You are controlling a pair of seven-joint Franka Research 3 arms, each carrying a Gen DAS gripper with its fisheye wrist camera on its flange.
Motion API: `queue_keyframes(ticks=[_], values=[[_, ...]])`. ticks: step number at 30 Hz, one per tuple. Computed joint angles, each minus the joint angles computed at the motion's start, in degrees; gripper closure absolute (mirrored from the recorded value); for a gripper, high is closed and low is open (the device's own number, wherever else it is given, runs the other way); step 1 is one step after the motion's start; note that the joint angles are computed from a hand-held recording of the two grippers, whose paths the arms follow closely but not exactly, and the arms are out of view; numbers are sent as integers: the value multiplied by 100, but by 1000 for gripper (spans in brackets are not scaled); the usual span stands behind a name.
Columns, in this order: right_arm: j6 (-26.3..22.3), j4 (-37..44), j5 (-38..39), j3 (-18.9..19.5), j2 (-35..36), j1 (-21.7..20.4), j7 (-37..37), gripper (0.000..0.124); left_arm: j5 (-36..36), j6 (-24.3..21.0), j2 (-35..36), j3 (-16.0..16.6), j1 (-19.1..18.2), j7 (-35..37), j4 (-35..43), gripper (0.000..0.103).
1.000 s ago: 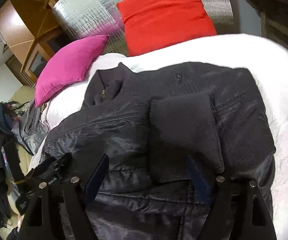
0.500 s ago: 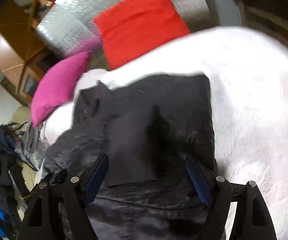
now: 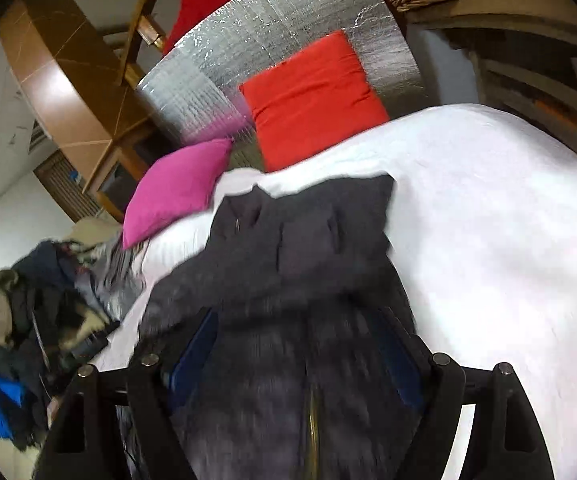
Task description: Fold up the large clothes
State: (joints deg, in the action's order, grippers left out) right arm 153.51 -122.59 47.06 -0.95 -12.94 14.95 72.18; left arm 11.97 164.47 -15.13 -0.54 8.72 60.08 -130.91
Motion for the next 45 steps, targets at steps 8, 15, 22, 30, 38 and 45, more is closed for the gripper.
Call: queue_keyframes(ticks=[8, 15, 22, 30, 38, 45], values=[[-329, -2089, -569, -6, -1992, -148, 871, 42, 339, -520, -2083, 47, 265, -143, -1792, 11], [-361, -2788, -606, -181, -2728, -169, 1340, 42, 554, -1337, -3412, -150, 354, -266, -2635, 11], [-390, -2948, -824, -139, -3077, -90, 1487, 42, 639, -1789, -4053, -131, 217, -264, -2978, 11], [-790, -2992, -1125, -101, -3089, -209, 1730, 42, 591, -2080, -4332, 22, 142, -130, -3221, 11], [-1106, -2997, -1141, -227, -2875, -243, 1798, 42, 248, -2232, -4466, 412, 167, 132, -3461, 11], [-1427, -2862, -418, -530, -2527, 6, 1156, 42, -353, -2117, -4495, 855, -48, 783, -3659, 11]])
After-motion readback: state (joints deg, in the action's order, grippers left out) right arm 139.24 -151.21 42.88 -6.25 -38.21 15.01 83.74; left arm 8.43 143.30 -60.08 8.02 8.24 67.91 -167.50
